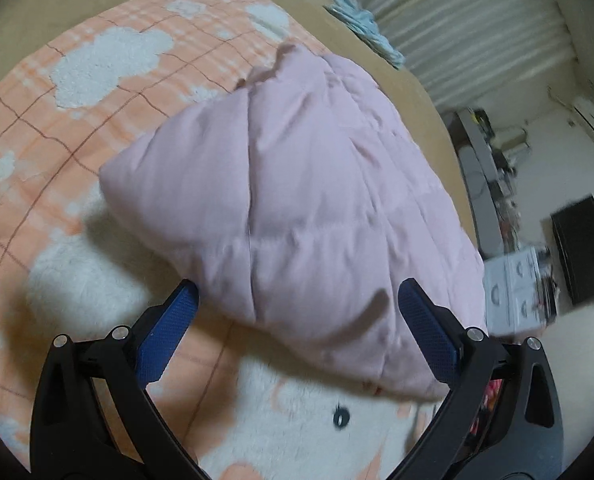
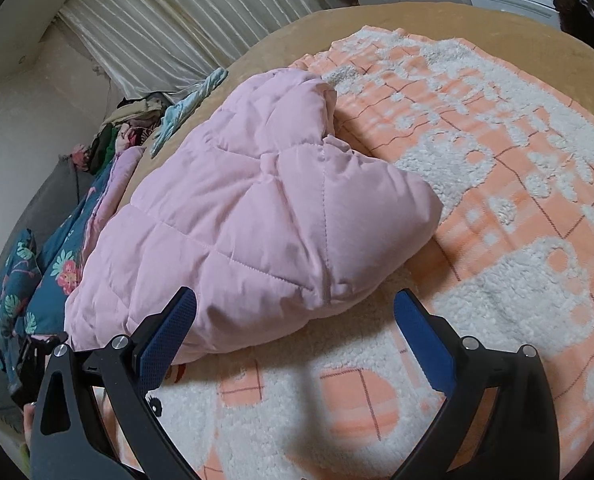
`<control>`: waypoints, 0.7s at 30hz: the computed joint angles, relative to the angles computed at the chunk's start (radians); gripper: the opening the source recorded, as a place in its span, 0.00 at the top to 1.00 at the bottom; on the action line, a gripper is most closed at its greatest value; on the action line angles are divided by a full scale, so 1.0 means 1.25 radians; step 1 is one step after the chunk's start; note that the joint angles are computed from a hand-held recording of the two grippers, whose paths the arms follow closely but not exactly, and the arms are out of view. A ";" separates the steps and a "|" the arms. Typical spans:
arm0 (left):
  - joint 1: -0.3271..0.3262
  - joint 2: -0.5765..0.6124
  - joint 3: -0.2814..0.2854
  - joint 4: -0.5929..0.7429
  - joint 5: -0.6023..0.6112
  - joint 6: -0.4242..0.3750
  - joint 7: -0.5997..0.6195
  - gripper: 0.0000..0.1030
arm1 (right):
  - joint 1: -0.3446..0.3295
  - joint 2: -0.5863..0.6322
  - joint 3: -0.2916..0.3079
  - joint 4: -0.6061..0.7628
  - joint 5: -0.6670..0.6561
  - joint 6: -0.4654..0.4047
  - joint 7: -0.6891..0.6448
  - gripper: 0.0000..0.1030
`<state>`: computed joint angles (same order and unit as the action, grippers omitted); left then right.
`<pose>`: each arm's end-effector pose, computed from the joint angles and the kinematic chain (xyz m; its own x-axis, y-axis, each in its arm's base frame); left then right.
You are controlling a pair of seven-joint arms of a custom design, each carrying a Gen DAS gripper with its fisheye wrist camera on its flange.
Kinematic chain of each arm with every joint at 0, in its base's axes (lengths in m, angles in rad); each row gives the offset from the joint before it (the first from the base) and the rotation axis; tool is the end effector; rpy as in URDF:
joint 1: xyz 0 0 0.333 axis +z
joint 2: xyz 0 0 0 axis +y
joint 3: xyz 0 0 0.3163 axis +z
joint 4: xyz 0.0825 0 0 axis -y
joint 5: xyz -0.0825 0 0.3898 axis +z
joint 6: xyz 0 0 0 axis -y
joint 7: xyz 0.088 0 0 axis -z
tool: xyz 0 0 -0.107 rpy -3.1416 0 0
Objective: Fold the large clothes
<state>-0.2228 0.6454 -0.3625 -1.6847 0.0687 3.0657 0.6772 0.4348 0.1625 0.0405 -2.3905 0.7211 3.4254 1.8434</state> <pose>0.6344 -0.3674 0.3318 0.1875 -0.7445 0.6407 -0.8268 -0.4718 -0.3064 0.5081 0.1762 0.3357 -0.3256 -0.7849 -0.5272 -0.6220 0.5977 -0.5058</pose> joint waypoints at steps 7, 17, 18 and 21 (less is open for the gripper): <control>-0.016 0.070 0.016 0.091 -0.018 -0.043 -0.033 0.08 | -0.188 0.037 0.138 0.020 -0.206 -0.020 0.171 0.04; -0.017 0.118 0.013 0.139 -0.011 -0.039 -0.017 0.08 | -0.410 0.132 0.288 0.066 -0.483 0.026 0.404 0.04; -0.014 0.121 0.010 0.141 -0.011 -0.036 -0.013 0.08 | -0.422 0.145 0.295 0.073 -0.505 0.035 0.421 0.04; -0.011 0.132 0.005 0.153 -0.011 -0.033 -0.004 0.08 | -0.427 0.171 0.284 0.092 -0.549 0.051 0.450 0.04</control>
